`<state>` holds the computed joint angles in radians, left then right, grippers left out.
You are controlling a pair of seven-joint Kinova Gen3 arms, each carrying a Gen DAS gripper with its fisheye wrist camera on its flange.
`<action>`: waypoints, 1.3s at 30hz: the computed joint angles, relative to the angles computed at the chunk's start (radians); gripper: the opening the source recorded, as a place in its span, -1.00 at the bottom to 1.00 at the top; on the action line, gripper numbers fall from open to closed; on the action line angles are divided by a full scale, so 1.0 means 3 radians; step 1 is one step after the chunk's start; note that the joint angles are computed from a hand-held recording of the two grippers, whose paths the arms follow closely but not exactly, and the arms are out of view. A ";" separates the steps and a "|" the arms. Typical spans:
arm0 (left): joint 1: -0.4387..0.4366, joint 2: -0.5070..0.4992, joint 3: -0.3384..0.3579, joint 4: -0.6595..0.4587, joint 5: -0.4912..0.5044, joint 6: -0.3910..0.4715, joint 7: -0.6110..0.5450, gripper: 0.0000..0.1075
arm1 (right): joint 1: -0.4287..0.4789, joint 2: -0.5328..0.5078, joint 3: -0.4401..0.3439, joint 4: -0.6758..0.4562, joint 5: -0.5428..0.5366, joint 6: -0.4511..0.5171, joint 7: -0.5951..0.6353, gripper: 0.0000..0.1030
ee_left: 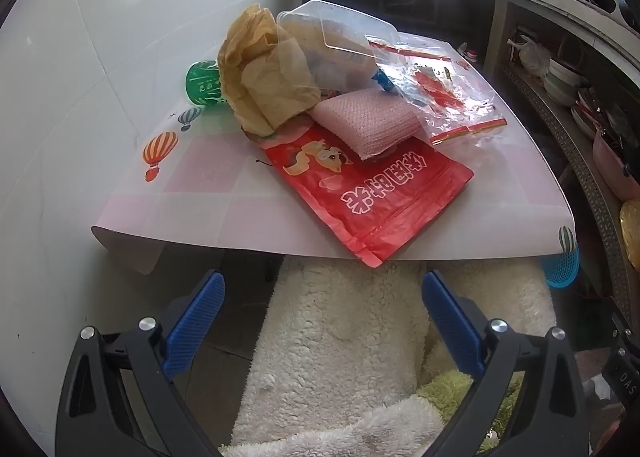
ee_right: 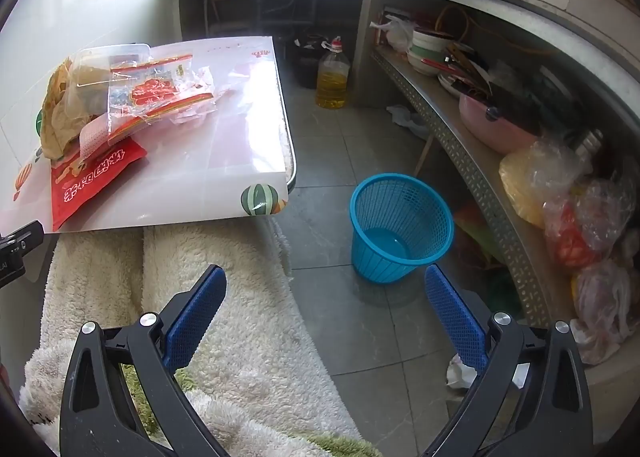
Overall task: Collect trash
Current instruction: 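Move the left tool toward the crumpled tan paper towel on the table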
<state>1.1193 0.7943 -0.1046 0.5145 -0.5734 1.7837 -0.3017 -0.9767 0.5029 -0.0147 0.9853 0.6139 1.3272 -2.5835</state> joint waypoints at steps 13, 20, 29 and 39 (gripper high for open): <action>-0.0054 -0.0168 -0.0024 0.0317 -0.0138 -0.0212 0.0051 0.80 | 0.0048 0.0213 0.0081 -0.0449 -0.0005 0.0007 0.0286 0.86; -0.0115 -0.0244 -0.0047 0.0491 -0.0389 -0.0274 0.0058 0.80 | 0.0166 0.0386 0.0163 -0.0875 -0.0181 -0.0215 0.0532 0.86; -0.0347 -0.0447 0.0061 0.0839 -0.0371 -0.0712 0.0139 0.80 | 0.0415 0.0523 0.0122 -0.1168 -0.0666 -0.0575 0.0907 0.86; -0.0615 -0.0664 0.0139 0.1346 -0.0328 -0.1319 0.0121 0.80 | 0.0664 0.0790 0.0133 -0.1537 -0.1118 -0.0594 0.1123 0.86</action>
<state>0.9349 0.5950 -0.0629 0.9183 -0.6719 1.3880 -0.2654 -0.7774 0.7398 0.0251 0.5243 0.2786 1.1491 -2.2465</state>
